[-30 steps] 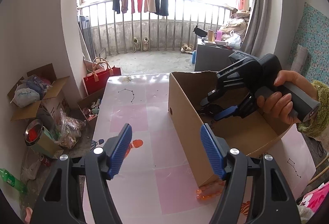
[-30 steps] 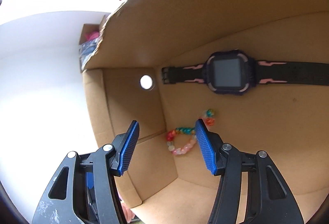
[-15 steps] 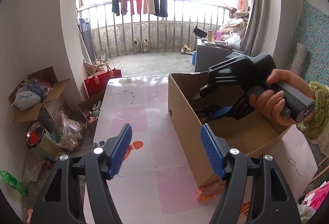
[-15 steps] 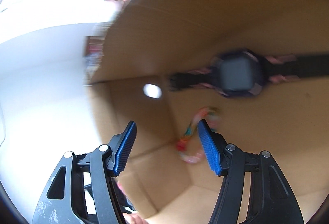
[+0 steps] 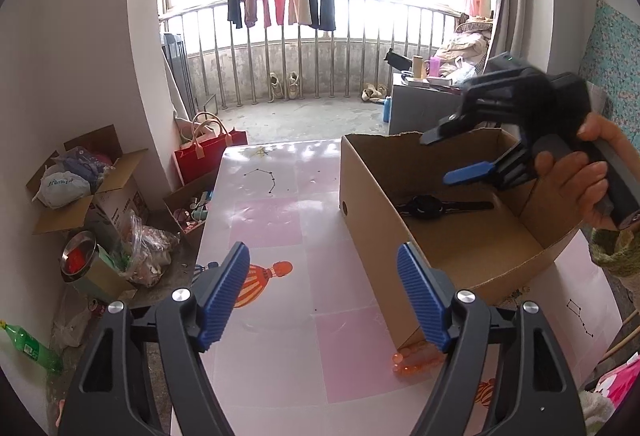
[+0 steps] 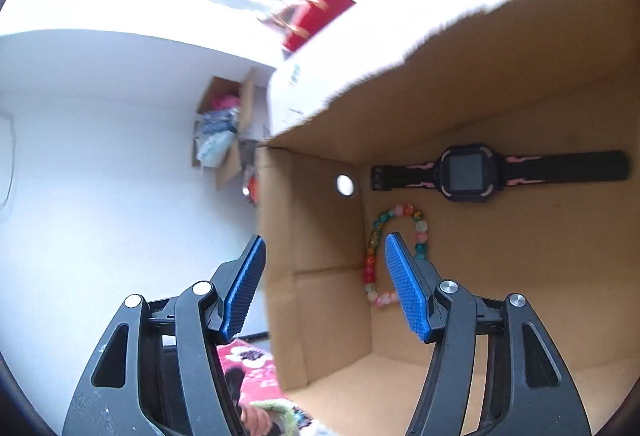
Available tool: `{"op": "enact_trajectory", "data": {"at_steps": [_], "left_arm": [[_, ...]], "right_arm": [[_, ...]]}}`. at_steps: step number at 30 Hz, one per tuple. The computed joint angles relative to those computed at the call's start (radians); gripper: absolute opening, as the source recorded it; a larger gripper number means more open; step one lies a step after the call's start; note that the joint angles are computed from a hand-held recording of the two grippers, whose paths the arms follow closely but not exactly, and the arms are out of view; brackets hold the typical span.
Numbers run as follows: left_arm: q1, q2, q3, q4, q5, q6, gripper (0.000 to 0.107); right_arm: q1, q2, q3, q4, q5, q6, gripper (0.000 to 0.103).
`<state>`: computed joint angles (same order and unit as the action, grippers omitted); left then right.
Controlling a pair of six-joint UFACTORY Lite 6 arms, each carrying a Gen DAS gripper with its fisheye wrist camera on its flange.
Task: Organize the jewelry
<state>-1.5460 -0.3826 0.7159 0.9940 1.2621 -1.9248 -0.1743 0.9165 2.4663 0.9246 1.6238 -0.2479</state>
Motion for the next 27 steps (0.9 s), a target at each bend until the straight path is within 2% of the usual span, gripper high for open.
{"op": "enact_trajectory", "data": {"at_steps": [3, 7, 10, 12, 15, 18, 21, 23, 25, 26, 27], "left_arm": [[-0.055, 0.011, -0.011, -0.038, 0.011, -0.042, 0.079], [-0.121, 0.072, -0.018, -0.105, -0.044, -0.099, 0.082], [-0.145, 0.158, -0.008, -0.144, -0.139, -0.136, 0.084], [-0.133, 0.235, 0.014, -0.16, -0.224, -0.152, 0.084], [-0.094, 0.366, 0.067, -0.171, -0.342, -0.15, 0.084], [-0.073, 0.49, 0.138, -0.17, -0.389, -0.126, 0.084], [-0.054, 0.58, 0.202, -0.196, -0.392, -0.085, 0.084], [-0.051, 0.618, 0.222, -0.205, -0.392, -0.087, 0.09], [-0.053, 0.638, 0.236, -0.221, -0.372, -0.089, 0.098], [-0.051, 0.628, 0.225, -0.223, -0.381, -0.095, 0.098], [-0.047, 0.618, 0.214, -0.226, -0.396, -0.101, 0.098]], "right_arm": [[-0.143, -0.312, -0.314, 0.018, -0.034, -0.244, 0.067], [-0.394, -0.708, -0.731, 0.057, -0.132, -0.603, 0.077], [-0.565, -0.88, -0.971, 0.021, -0.132, -0.782, 0.081], [-0.619, -0.976, -1.174, -0.06, -0.198, -0.875, 0.082], [-0.602, -1.094, -1.449, -0.217, -0.428, -0.916, 0.082], [-0.53, -1.285, -1.748, -0.287, -0.699, -0.984, 0.082], [-0.456, -1.392, -1.892, -0.313, -0.824, -0.998, 0.082], [-0.419, -1.389, -1.922, -0.325, -0.859, -1.0, 0.082], [-0.427, -1.38, -1.931, -0.296, -0.864, -1.033, 0.089], [-0.425, -1.375, -1.933, -0.296, -0.882, -1.035, 0.095], [-0.426, -1.362, -1.933, -0.286, -0.891, -1.048, 0.095]]}}
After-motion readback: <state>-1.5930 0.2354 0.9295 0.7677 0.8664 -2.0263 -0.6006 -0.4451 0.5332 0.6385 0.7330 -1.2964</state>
